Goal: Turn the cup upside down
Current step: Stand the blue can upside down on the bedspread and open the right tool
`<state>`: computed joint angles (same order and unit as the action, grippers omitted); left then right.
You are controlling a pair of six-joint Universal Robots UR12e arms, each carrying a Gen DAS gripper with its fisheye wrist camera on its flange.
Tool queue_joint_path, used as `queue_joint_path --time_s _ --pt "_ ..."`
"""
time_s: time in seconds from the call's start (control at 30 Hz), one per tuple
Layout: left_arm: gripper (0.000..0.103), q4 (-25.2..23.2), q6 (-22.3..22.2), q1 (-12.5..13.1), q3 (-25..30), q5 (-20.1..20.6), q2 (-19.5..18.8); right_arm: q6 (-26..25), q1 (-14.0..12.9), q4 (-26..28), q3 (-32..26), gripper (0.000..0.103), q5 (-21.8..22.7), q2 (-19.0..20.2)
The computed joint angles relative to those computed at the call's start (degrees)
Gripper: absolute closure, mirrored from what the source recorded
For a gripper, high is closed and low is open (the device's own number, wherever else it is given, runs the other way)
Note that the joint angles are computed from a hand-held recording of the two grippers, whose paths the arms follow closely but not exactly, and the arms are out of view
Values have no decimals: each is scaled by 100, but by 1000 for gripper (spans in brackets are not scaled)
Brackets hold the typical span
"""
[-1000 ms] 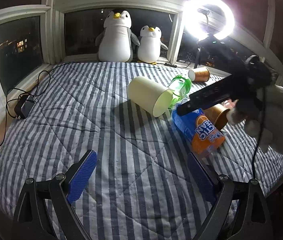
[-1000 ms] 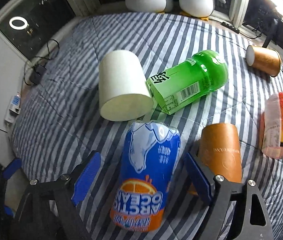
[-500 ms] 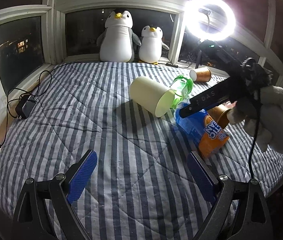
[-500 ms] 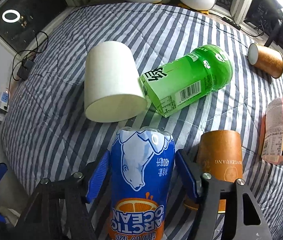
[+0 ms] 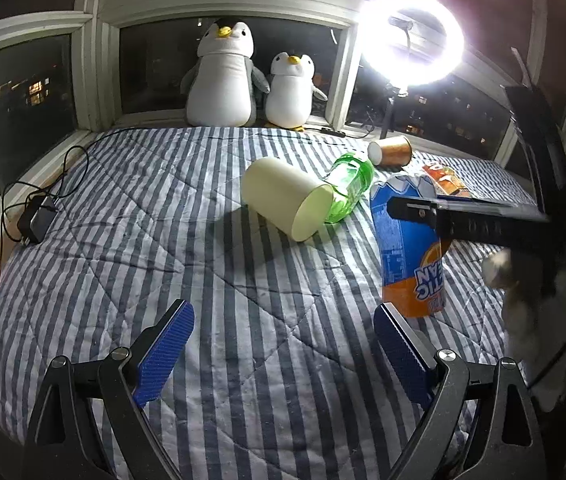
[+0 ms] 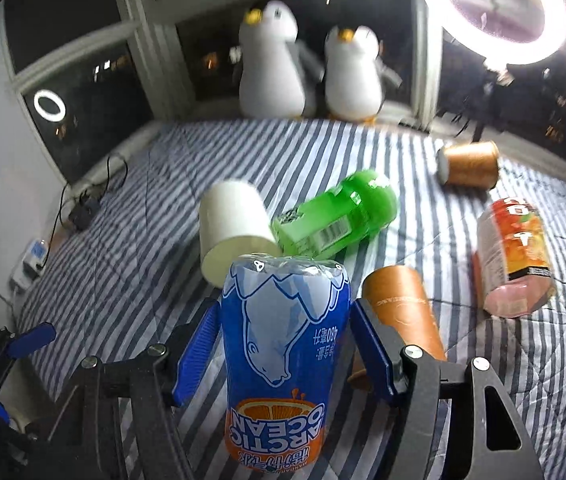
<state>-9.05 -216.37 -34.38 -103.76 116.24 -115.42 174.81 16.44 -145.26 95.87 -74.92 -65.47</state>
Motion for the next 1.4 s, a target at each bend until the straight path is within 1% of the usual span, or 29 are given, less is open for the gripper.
queue_joint_path --time_s 0.07,0.17,0.33,0.57,0.77,0.8,0.9,1.0,1.1,1.33,1.4 --pt "9 -4 22 -5 7 18 -3 -26 25 -499 239 40 -90 -85" --pt "9 14 -6 3 0 6 0 -66 40 -1038 548 40 -154 -221" --pt "9 56 -56 4 -21 50 0 -176 77 -1645 941 40 -285 -425" --pt "9 122 -77 -83 -24 251 -26 -238 132 -2005 1297 40 -480 -663" --pt "9 167 60 -232 42 562 -72 -24 89 -2054 1465 39 -378 -788" --pt "9 188 89 -255 48 603 -78 32 74 -2073 1492 39 -339 -809" --pt "9 250 127 -318 58 725 -91 169 32 -2199 1589 29 -221 -879" --pt "9 307 125 -392 83 914 -122 253 4 -2366 1709 25 -156 -977" --pt "9 440 143 -506 118 1251 -176 384 -31 -2469 1856 23 -134 -1111" --pt "9 784 427 -784 235 1965 -298 562 -79 -2707 2188 22 -569 -1450" --pt "9 830 487 -838 269 2033 -312 542 -72 -2780 2264 21 -797 -1549"
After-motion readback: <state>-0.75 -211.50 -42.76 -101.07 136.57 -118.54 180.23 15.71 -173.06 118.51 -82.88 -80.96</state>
